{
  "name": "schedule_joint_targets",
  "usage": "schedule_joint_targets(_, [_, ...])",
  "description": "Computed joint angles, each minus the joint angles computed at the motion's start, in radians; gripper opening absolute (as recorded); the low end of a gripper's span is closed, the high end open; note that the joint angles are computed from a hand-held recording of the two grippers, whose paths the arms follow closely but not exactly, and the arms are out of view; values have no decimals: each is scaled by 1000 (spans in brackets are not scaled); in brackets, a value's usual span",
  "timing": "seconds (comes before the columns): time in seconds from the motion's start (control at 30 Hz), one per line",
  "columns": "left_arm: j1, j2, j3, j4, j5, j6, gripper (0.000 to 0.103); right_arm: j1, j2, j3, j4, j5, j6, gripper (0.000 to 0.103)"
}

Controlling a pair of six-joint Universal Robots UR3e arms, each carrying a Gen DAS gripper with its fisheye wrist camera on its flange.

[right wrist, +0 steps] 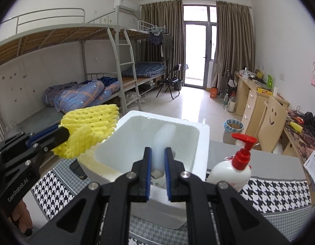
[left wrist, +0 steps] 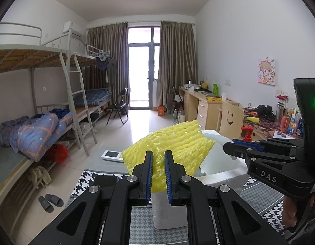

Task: Organize soft objects
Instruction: 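Open the right gripper to drop the white foam stick into the box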

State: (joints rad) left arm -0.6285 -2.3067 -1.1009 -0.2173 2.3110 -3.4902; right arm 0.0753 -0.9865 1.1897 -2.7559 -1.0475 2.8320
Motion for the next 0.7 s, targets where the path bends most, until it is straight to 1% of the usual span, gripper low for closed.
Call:
schedule_joint_targets(0.07, [1,7,-18,11,-2,-1,12,4,14,-29,18,-2,-3,15])
schedule_joint_targets(0.23, [10,10,-27,18,-7,0,12,15,41,-60,2,-21,1,17])
schedule_joint_targets(0.27, [11,10,-27,17,-8,-2,12,18,43,-64,4,-22,-2,25])
schedule_joint_targets(0.3, [12,10,-28,17,-8,-2,12,19,39,-55,-5,-27,-8,29])
schedule_joint_targets(0.33, [12,10,-28,16,-8,-3,12,19,32,-43,-20,-34,-13,30])
schedule_joint_targets(0.37, [12,9,-27,15,-6,-5,12,18,29,-38,-30,-33,-15,38])
schedule_joint_targets(0.4, [12,11,-31,19,-5,-7,12,12,14,-9,-56,-24,-17,55])
schedule_joint_targets(0.43, [12,12,-31,20,-3,-8,12,11,9,3,-77,-22,-11,64])
schedule_joint_targets(0.47, [11,9,-24,16,0,-9,12,6,-5,36,-120,-18,-3,76])
schedule_joint_targets(0.5, [11,8,-23,15,0,-10,12,3,-9,46,-137,-17,-4,78])
schedule_joint_targets(0.57, [11,12,-25,11,1,-12,12,1,-25,69,-150,-15,-16,78])
schedule_joint_targets(0.7, [10,16,-27,5,-1,-15,12,-11,-44,88,-137,0,-16,78])
